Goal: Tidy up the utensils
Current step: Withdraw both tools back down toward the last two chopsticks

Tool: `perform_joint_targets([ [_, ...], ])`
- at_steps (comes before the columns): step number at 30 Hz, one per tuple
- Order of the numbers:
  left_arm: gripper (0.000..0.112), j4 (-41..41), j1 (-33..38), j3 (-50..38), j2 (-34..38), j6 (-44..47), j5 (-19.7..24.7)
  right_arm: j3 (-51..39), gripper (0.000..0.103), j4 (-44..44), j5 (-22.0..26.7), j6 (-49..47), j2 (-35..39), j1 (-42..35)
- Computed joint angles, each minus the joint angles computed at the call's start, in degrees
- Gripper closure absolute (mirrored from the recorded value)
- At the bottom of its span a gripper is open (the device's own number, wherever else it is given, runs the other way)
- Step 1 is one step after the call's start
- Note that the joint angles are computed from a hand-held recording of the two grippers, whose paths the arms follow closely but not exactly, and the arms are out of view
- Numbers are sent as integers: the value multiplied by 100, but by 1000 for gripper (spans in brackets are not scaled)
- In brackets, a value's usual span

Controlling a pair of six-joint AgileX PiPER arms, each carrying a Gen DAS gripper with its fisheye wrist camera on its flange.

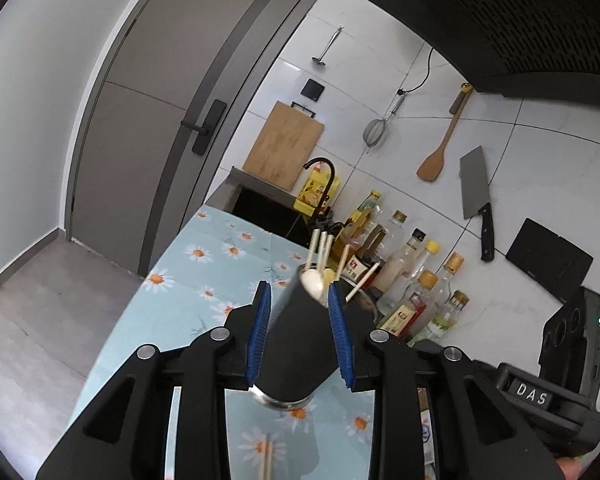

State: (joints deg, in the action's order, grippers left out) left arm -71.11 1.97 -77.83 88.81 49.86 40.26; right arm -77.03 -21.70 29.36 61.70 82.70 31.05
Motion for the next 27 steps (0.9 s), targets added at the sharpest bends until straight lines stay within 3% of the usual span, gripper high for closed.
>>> perform_joint_targets([
  [13,84,455,492,-265,282,400,1448,36,68,406,840,717,698,655],
  [21,84,1048,816,-78,287,505,2283,-421,68,2232,1856,-232,1301,408],
  [27,84,1597,1106,95,398,623,2925,-1314,69,2909,2718,-748,2094,300],
])
